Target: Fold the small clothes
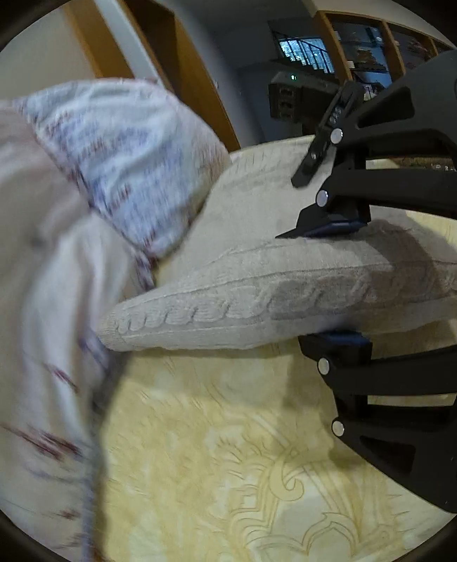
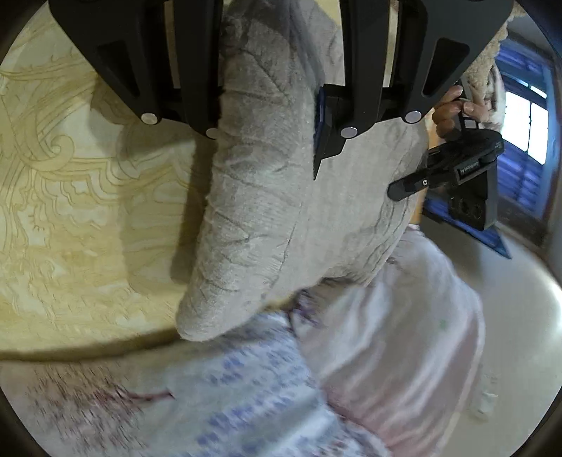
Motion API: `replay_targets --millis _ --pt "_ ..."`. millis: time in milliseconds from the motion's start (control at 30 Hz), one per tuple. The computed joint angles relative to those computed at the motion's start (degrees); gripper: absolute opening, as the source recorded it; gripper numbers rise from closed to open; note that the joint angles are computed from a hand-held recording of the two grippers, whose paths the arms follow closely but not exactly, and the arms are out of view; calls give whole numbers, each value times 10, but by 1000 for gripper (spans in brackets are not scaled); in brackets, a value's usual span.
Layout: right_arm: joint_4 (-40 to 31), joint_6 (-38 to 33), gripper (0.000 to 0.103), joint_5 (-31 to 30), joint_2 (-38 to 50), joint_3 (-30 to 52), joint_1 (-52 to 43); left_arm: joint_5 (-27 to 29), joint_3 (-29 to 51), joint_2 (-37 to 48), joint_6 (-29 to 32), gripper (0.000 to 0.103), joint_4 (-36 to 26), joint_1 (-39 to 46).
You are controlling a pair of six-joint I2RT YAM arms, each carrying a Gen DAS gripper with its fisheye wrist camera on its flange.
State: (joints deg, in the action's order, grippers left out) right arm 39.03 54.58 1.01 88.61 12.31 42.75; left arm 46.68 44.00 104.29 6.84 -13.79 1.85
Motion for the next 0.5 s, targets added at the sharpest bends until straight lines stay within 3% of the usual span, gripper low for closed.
replay_targets --millis 100,200,367,500 --pt "37 15 38 -30 26 -13 -18 22 13 33 -2 51 0 12" --pt "-25 16 41 0 -29 -19 -1 4 -1 1 5 53 -3 20" --pt "-136 34 41 99 -175 -53 71 -39 -95 -148 38 54 45 37" --pt "-166 58 38 143 -211 -65 107 -47 -159 -259 58 54 52 8"
